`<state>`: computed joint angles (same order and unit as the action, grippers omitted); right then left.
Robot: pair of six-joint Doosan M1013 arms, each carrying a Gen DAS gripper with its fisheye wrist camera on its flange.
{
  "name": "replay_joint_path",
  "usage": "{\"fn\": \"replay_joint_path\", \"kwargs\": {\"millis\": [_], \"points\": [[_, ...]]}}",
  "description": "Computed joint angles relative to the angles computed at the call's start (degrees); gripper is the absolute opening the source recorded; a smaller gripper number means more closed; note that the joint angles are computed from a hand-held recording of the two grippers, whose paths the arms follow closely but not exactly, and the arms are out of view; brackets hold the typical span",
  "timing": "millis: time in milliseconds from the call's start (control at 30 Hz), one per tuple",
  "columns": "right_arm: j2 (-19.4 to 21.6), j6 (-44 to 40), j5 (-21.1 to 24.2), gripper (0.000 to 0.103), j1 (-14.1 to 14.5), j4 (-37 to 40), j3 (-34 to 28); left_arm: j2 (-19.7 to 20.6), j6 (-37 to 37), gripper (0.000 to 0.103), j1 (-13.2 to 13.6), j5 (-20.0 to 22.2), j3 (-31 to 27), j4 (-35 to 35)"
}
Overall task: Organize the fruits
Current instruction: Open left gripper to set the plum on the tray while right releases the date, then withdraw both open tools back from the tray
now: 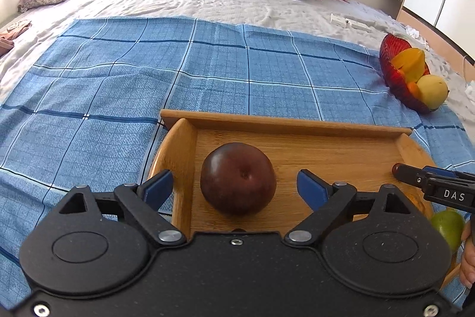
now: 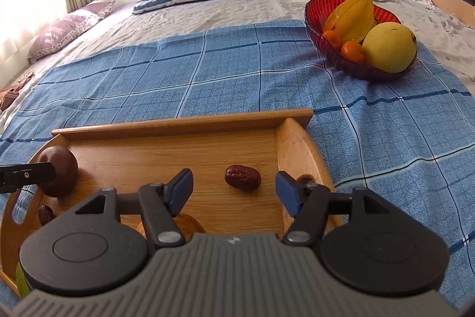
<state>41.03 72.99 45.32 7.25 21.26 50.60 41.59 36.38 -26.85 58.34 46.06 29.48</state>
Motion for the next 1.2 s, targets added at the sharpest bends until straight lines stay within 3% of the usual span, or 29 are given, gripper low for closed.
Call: {"fn": "replay_joint_path", "kwargs": {"millis": [133, 667, 967, 1200], "points": [[-1.35, -1.55, -2.59, 0.085, -0.15, 1.35, 2.08, -0.99, -0.05, 0.095, -0.83, -0.96, 1.46, 2.91], [-9.51, -13.77, -18.66, 0.089, -0.43, 11.79, 17.05, -7.74, -7.57, 0.095, -4.14, -10.18, 12.80, 9.45], [-14.02, -26.83, -25.61, 0.090, -0.38, 23.34, 25.33, -10.79, -14.12, 0.102, -6.97, -13.54, 18.88, 18.27], [-17.30, -42.11, -30.37, 0.091, -0.17, 36.22, 31.62, -12.06, -18.21, 0.102, -8.39, -14.04, 21.98, 21.22]]}}
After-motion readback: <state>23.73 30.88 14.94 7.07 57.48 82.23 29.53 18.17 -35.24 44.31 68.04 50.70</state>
